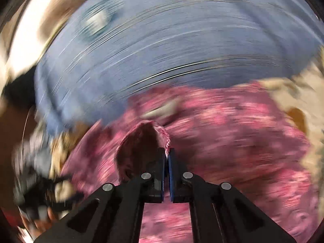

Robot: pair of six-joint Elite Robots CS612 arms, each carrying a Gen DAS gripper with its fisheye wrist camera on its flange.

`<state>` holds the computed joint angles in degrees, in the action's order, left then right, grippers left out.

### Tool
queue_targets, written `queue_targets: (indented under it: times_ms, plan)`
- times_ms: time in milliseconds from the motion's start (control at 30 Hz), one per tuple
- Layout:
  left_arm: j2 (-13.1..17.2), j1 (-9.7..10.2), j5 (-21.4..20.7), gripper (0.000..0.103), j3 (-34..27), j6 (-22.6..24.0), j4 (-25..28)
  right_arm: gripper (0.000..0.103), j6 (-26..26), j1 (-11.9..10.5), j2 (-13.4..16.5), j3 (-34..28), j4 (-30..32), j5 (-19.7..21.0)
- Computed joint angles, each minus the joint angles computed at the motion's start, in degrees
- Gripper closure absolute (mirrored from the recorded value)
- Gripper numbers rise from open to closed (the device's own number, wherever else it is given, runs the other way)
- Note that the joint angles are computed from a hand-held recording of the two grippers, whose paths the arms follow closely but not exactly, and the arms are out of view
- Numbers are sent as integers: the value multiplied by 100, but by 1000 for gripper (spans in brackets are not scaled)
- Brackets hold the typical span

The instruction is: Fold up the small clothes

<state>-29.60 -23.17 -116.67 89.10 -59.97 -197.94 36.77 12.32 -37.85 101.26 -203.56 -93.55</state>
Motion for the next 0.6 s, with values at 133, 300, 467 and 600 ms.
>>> queue_targets:
  times_ms: [133, 300, 467, 600]
  plan:
    - [6, 1, 7, 29, -3, -18, -12, 92, 1671, -444, 21, 576, -947, 226]
    - [7, -8, 75, 29, -6, 4, -4, 32, 1357, -395, 157, 550, -1437, 760]
    - [-6, -31, 156, 29, -19, 101, 39, 32, 612, -158, 309, -100, -202, 1146]
    - [0, -32, 128, 29, -30, 146, -3, 88, 130, -25, 347, -375, 229, 1015]
